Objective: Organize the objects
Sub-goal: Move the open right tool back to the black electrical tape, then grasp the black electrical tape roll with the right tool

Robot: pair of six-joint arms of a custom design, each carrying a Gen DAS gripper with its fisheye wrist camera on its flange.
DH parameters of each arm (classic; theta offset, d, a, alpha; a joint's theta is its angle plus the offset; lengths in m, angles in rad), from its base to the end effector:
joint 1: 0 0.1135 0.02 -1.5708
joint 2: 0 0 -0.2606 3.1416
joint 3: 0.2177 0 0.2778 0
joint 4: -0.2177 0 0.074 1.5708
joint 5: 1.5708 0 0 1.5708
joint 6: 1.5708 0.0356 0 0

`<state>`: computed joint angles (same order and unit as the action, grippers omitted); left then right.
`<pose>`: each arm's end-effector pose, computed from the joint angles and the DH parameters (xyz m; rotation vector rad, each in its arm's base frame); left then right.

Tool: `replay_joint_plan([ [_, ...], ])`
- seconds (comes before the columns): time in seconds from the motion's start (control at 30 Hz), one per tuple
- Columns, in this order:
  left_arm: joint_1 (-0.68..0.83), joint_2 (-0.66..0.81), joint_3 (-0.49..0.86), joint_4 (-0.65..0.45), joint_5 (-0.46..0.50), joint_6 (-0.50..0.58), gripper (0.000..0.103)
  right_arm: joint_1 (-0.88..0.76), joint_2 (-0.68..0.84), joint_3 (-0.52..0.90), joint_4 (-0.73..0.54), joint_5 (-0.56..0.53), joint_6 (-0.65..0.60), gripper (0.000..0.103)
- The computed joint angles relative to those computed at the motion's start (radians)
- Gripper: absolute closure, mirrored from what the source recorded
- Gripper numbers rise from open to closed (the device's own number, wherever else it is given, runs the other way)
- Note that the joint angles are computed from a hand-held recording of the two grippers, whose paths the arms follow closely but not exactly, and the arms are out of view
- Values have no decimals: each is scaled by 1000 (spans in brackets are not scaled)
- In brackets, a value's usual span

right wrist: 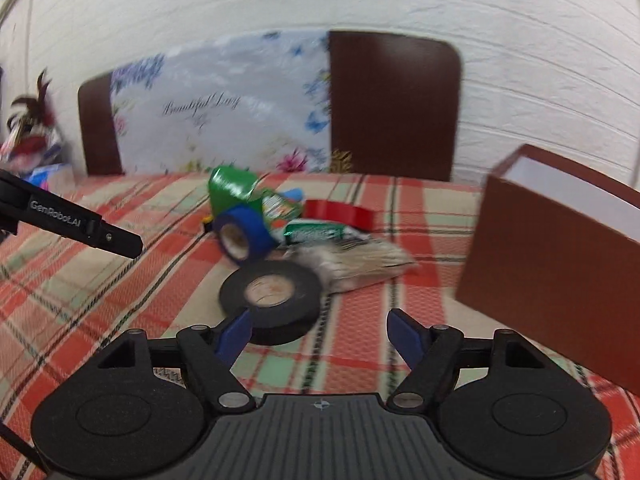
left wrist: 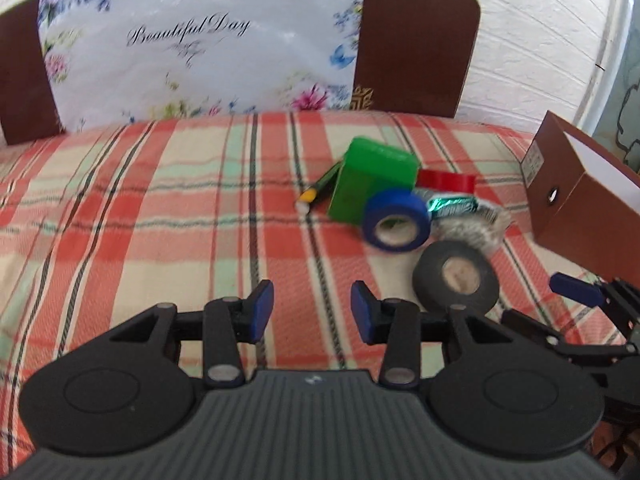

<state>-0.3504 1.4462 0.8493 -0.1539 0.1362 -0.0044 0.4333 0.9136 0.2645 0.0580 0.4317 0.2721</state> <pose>0.3041 -0.1163 0.1947 0.4703 2.2892 -0.3360 0.1891 0.0711 0.1444 0.0752 2.1005 -0.0451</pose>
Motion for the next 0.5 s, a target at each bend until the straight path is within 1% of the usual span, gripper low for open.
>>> replay_joint_plan([
  [0.17,29,17,-22,8,49,2,59,-35,286,126,71,-81,-26,28],
  [0.23,38,19,-26,13,64,4,59,-32,368,164,101,-81,-40,28],
  [0.27,44,22,-24,13,75,3,59,-27,386,167,124,-76,-51,29],
  [0.37,52,34,-7,3,109,-15,59,-11,380,178,102,-60,-62,29],
  [0.5,26,54,19,-25,155,-28,59,14,291,109,94,-62,-70,29],
])
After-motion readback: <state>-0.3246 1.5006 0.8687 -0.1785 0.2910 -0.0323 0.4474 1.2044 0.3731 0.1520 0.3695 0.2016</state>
